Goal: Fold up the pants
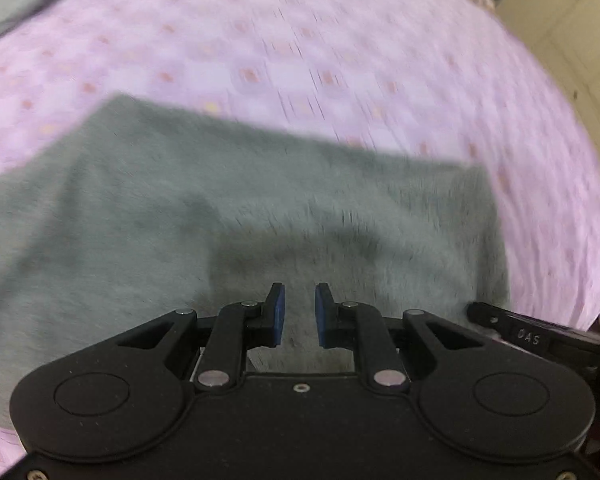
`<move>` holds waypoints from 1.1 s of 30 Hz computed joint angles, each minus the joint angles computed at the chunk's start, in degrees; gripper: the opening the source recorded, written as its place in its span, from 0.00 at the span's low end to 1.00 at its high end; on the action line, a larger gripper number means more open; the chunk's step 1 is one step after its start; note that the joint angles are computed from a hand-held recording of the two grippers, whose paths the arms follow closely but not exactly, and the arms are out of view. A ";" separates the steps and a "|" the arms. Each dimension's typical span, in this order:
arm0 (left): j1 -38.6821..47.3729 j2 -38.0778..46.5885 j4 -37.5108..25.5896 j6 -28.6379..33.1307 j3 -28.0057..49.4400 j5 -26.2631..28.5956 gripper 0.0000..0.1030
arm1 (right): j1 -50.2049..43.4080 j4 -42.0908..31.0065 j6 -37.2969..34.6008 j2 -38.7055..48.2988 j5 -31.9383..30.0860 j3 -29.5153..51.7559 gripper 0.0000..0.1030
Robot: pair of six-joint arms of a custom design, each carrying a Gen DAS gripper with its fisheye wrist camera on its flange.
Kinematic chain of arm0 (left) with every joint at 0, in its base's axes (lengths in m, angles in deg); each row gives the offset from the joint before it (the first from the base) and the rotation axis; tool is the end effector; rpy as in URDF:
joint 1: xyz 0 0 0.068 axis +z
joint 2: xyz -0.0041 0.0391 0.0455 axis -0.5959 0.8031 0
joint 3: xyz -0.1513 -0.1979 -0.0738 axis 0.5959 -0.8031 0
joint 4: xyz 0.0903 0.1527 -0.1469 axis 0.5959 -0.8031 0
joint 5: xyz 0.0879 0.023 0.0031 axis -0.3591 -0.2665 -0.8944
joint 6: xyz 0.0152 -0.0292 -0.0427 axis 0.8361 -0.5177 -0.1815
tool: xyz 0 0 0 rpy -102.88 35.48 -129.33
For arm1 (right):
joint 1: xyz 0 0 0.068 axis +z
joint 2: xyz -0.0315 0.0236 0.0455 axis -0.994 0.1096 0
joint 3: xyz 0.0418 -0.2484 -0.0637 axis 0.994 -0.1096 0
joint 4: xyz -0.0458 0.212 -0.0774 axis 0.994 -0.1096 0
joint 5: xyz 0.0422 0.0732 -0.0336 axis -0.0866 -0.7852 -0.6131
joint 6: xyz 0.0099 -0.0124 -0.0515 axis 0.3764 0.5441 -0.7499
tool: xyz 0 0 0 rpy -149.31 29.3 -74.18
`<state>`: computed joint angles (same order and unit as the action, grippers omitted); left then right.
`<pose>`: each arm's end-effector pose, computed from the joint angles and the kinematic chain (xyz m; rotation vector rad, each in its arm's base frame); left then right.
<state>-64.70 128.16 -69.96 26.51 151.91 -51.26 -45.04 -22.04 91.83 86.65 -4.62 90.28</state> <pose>0.3051 -0.1734 0.1752 0.6883 2.8002 -0.4771 0.1525 0.1112 0.1851 0.8328 2.6185 0.1968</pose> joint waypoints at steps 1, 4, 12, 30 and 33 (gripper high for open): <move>-1.15 1.24 -0.66 -0.58 0.06 -1.06 0.21 | -0.94 1.59 -0.99 -2.97 -1.10 -2.14 0.00; -2.85 0.63 2.05 -3.08 -5.05 -3.75 0.21 | -4.11 -4.33 -10.27 -3.65 -4.20 2.43 0.00; -6.33 -2.23 3.61 -10.71 -7.84 -9.33 0.21 | -22.79 7.00 -33.81 1.32 -10.08 5.97 0.00; -5.67 -8.86 3.04 -21.34 -11.05 -14.35 0.23 | -27.40 9.01 -48.48 13.38 -13.94 10.47 0.00; -0.98 -13.07 1.82 -21.01 -12.40 -16.61 0.23 | -27.12 9.38 -48.90 13.47 -13.56 10.37 0.00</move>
<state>-65.68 115.09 -68.15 5.50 139.51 -67.87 -72.16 -12.66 42.93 100.12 -18.18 100.65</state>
